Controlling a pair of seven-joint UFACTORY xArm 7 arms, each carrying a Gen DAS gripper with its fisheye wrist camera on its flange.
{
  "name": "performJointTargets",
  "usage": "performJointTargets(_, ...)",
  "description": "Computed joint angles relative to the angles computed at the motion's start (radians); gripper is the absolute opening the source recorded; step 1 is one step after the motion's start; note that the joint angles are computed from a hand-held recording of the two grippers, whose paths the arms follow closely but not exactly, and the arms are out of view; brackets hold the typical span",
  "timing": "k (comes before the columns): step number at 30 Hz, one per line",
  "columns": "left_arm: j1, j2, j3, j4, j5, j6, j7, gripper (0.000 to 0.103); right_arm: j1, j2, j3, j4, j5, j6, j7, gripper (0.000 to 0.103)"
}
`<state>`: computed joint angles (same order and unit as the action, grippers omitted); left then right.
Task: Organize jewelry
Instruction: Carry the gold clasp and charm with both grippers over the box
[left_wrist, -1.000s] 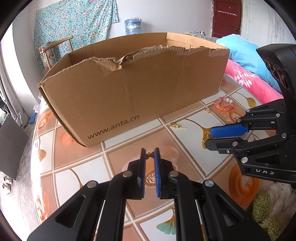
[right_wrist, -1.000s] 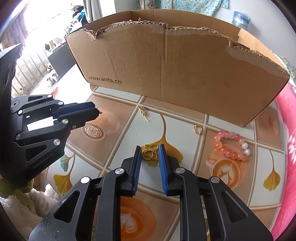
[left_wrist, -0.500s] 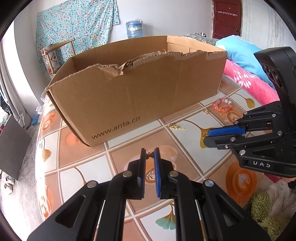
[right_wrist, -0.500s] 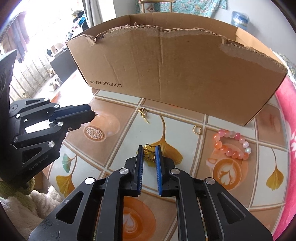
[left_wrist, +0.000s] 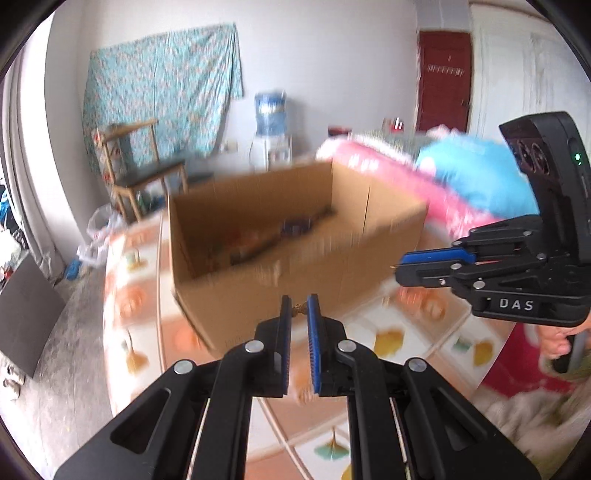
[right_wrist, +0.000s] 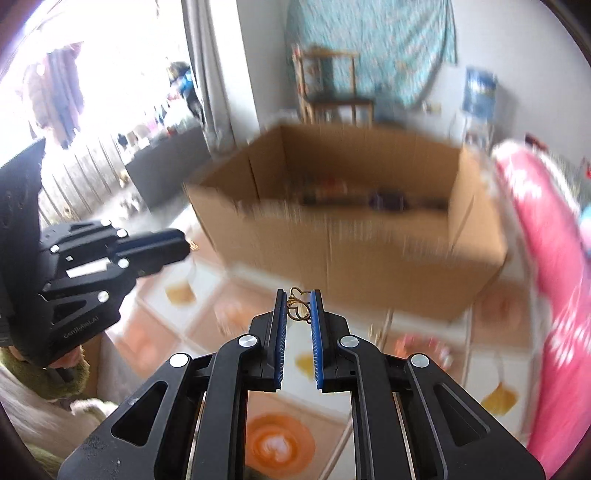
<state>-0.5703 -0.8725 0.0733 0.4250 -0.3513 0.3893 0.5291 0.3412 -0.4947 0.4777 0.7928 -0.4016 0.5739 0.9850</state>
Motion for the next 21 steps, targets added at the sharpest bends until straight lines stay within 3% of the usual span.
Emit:
performJointTargets(4,-0.063,0.086,0.054,0.097,-0.027,-0.067,0.056,0.008,-0.044,0.013,-0.031,0.05,-0.053,-0.081,-0.061,0.011)
performJointTargets(7,-0.116,0.209,0.108,0.203,-0.062,-0.047,0.112,0.008,-0.052,0.094,-0.078,0.104,-0.038,-0.12,-0.16,0.011)
performJointTargets(10,-0.149,0.353,0.154,0.338,-0.124,0.067,0.171,0.008,-0.002,0.227,-0.178,0.189,0.083,-0.101,-0.33,0.011)
performJointTargets(12,-0.149,0.478,0.172,0.46,-0.147,0.195,0.197,0.008,0.039,0.314,-0.263,0.261,0.242,-0.041,-0.498,0.011)
performJointTargets(14,-0.139,0.594,0.17,0.574,-0.166,0.313,0.182,0.008,0.023,0.373,-0.278,0.322,0.376,0.037,-0.603,0.011)
performJointTargets(15,-0.13,0.655,0.172,0.639,-0.173,0.383,0.176,0.008,0.041,0.419,-0.319,0.365,0.44,0.08,-0.654,0.011)
performJointTargets(19,-0.068,0.863,0.157,0.87,-0.193,0.614,0.104,0.008,0.013,0.513,-0.318,0.466,0.48,0.198,-0.683,0.011)
performJointTargets(21,-0.038,0.919,0.138,0.931,-0.188,0.678,0.059,0.008,0.008,0.542,-0.315,0.498,0.468,0.237,-0.676,0.011)
